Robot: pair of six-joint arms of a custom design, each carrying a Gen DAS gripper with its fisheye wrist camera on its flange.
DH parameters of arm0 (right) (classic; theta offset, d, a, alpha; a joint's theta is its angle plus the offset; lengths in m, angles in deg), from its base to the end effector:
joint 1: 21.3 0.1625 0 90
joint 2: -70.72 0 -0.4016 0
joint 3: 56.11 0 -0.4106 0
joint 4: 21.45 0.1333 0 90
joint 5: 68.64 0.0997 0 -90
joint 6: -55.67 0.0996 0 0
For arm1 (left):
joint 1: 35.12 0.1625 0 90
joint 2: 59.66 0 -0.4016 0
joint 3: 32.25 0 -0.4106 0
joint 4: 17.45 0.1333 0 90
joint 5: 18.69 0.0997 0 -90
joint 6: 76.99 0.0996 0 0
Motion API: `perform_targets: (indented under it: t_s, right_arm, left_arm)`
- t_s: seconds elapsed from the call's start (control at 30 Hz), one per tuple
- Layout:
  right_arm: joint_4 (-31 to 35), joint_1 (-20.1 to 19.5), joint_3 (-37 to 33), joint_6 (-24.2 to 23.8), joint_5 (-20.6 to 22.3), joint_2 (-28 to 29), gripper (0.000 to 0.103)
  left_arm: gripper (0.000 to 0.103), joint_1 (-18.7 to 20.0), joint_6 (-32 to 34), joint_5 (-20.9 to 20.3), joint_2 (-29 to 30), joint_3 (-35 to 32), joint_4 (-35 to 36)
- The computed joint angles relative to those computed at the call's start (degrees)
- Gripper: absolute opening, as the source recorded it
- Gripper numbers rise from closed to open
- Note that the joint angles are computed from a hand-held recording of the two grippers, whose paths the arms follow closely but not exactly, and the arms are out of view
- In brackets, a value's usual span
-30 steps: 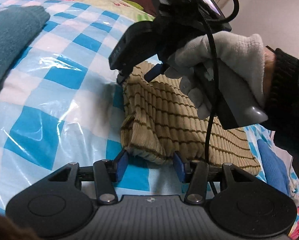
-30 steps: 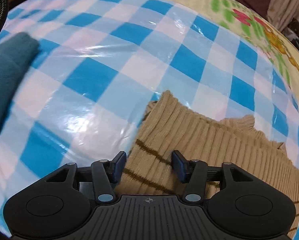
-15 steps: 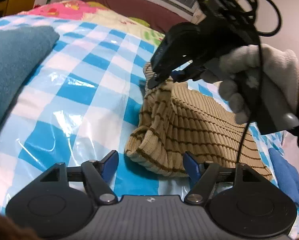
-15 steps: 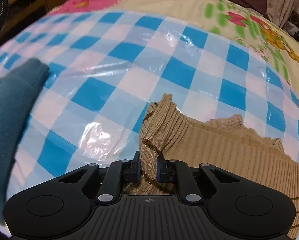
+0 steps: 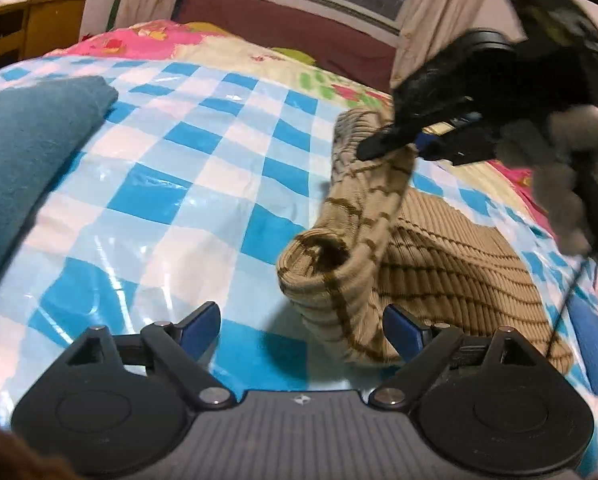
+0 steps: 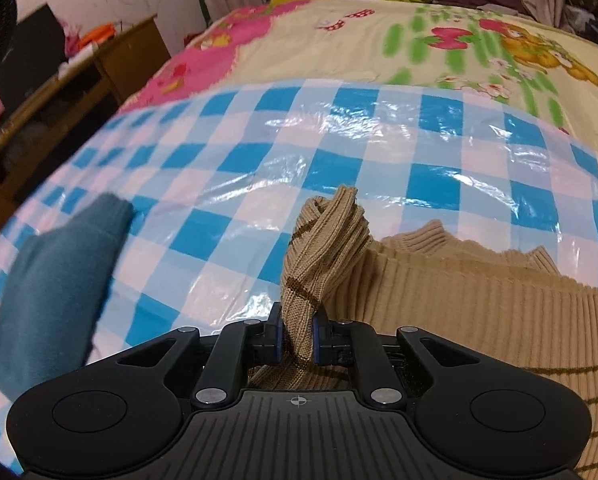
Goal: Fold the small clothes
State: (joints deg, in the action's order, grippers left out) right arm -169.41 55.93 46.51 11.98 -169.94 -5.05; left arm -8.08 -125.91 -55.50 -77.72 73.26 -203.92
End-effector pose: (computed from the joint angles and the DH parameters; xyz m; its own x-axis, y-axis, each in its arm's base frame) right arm -0.0218 -0.6112 0.3342 -0.8061 -0.3487 0.4782 -0.5083 0.8217 -0.2577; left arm -0.3555 -0.4207 -0.1665 -0.9155 -0.0253 -0.4014 0.2884 0.6543 -0.6991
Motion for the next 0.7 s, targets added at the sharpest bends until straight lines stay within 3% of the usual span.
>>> perform_targets:
  t_s: [0.07,0.1,0.13,0.2,0.3,0.5,0.7]
  right_arm:
    - [1.2,-0.8,-0.4,0.3,1.3,-0.6,0.012]
    - [1.9,-1.2,-0.6,0.6,1.9,-0.9,0.012]
    - [2.5,-1.6,-0.9,0.8,2.6,-1.2,0.012]
    - [3.6,-2.4,-1.4,1.4,4.0,-1.9,0.012]
    - [5.4,-4.1,-2.6,1.7,6.8,-3.2,0.012]
    - [9.4,-9.1,-6.7,2.6,14.0,-6.7,0.012]
    - [11.7,-15.3,-12.3,3.8,18.2,-7.4,0.012]
  left_arm:
    - [0.090,0.7,1.2,0.3,1.1,-2.9,1.8]
    - [0.080,0.8,2.8,-0.1,1.5,-4.0,2.2]
    - [0.063,1.1,5.1,-1.1,1.8,-5.3,2.4]
    - [0.045,1.1,7.9,-3.0,2.0,-7.5,4.3]
    - [0.034,0.3,13.8,-5.5,2.9,-10.5,2.7]
    - [0.034,-1.1,24.3,-11.8,7.0,-20.1,1.5]
    - [0.034,-1.0,29.1,-17.8,15.0,-34.5,8.8]
